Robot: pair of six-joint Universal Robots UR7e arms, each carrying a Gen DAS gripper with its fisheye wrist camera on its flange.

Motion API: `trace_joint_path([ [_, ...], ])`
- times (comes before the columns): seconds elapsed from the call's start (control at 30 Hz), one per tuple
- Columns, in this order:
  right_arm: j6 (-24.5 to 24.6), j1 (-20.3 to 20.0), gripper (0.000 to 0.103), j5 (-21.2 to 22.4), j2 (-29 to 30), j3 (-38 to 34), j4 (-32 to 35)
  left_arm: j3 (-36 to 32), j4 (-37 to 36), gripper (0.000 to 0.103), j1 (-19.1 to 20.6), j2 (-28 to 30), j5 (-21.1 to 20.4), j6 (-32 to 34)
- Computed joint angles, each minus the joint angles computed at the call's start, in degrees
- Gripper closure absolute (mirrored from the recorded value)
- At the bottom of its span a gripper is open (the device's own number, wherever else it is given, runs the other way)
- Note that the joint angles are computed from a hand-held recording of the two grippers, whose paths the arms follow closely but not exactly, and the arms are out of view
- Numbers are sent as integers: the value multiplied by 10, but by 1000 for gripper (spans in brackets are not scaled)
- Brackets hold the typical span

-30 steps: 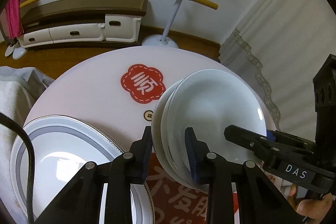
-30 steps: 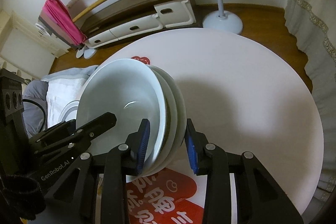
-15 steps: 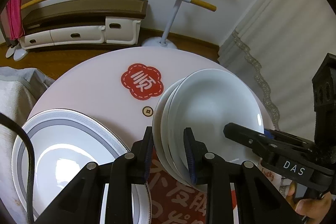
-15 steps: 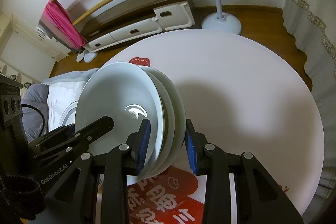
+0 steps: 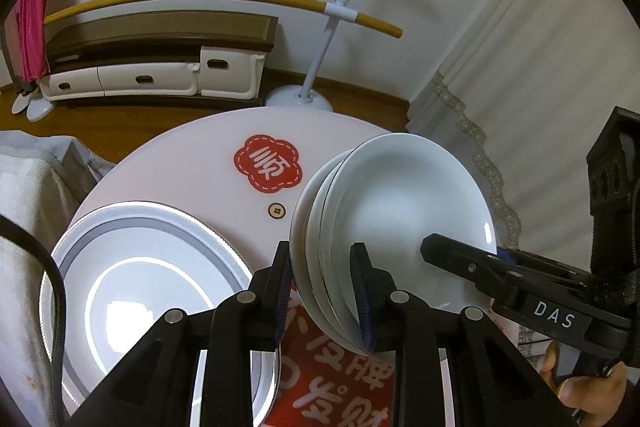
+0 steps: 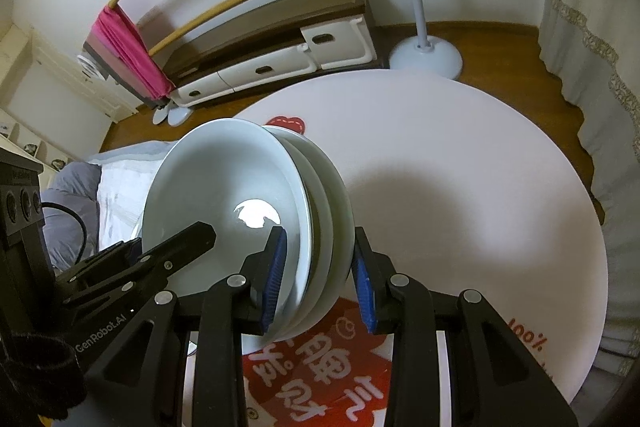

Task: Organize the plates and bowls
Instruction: 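Carry the bowl stack over the grey-rimmed plate stack and lower it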

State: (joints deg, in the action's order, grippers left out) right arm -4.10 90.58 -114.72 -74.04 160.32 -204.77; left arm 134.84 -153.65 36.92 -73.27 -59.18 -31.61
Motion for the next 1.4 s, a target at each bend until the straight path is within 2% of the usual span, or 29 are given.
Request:
trace_joint_path([
  [0.17,29,39,70,-17,-5,5,8,27,21,79,-20,-52,6,-23],
  [0.37,77,100,70,-39,21,3,6,63,67,79,-41,-135,22,-53],
  [0.53,124,159,70,-57,57,-11,16,91,131,79,-64,-215,41,-88],
  [0.7,156,194,70,-55,116,-26,-3,112,213,79,-83,-292,54,-135],
  [0.9,171,202,70,-40,187,-41,-37,119,294,79,-94,-351,62,-177],
  [1.1,180,205,70,-30,232,-56,-46,119,351,79,-110,-387,66,-209],
  [1.4,188,211,70,-31,258,-74,-40,113,327,79,-73,-366,63,-185],
])
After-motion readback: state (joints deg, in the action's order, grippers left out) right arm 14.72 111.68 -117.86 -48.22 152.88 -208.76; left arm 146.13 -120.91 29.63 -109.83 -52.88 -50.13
